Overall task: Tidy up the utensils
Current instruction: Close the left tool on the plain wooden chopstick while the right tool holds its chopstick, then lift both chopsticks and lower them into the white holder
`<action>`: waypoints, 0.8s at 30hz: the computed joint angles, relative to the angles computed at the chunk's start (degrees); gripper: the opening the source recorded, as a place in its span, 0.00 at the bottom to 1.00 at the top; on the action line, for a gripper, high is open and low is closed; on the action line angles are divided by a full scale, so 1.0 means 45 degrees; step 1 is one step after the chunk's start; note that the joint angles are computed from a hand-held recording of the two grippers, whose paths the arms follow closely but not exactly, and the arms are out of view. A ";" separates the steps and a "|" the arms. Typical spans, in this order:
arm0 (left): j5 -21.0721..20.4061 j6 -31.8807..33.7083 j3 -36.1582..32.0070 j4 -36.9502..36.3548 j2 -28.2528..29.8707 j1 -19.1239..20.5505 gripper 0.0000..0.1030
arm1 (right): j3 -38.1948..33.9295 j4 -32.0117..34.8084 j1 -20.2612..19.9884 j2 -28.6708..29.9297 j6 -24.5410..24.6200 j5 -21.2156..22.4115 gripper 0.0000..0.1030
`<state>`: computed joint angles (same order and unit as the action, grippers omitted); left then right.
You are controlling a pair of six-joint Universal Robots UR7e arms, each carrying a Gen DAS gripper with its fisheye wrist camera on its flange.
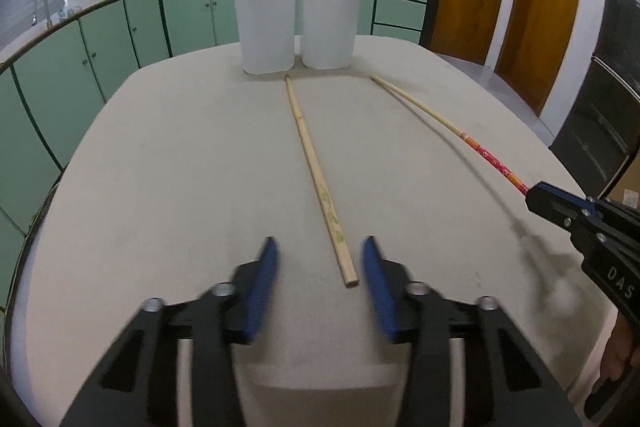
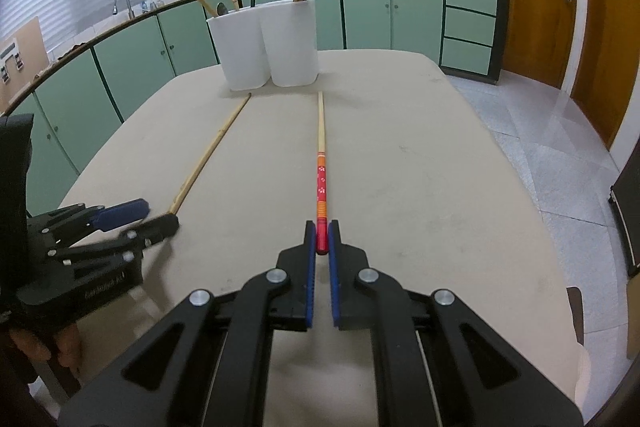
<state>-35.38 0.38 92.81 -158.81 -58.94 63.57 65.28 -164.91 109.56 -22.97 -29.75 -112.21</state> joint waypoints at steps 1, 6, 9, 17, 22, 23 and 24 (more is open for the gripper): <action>-0.0029 -0.0042 -0.0015 0.0019 -0.0011 0.0013 0.25 | -0.0023 0.0037 -0.0003 0.0010 0.0018 0.0012 0.05; 0.0050 -0.0193 0.0029 -0.0079 0.0005 -0.0004 0.07 | -0.0123 0.0140 0.0009 0.0058 0.0036 -0.0004 0.05; -0.0047 -0.0267 0.0024 0.0033 -0.0045 -0.0036 0.06 | -0.0134 0.0131 0.0026 0.0048 -0.0060 -0.0063 0.05; 0.0253 0.0888 0.0117 -0.0794 -0.0624 -0.0707 0.06 | -0.0333 -0.0235 0.0168 -0.0136 -0.0638 0.0203 0.05; 0.0354 0.2146 -0.0272 -0.1978 -0.0674 -0.1107 0.06 | -0.0708 -0.0494 0.0368 -0.0249 -0.1071 0.0582 0.05; 0.0329 0.2373 -0.0387 -0.2160 -0.0653 -0.1162 0.06 | -0.0888 -0.0486 0.0430 -0.0254 -0.1190 0.0708 0.05; 0.0270 0.2704 -0.0586 -0.2374 -0.0603 -0.1225 0.06 | -0.1073 -0.0436 0.0482 -0.0234 -0.1269 0.0776 0.05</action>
<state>-34.17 12.55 90.18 -169.49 -61.66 58.05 60.45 -166.88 111.73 -24.02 -35.47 -108.72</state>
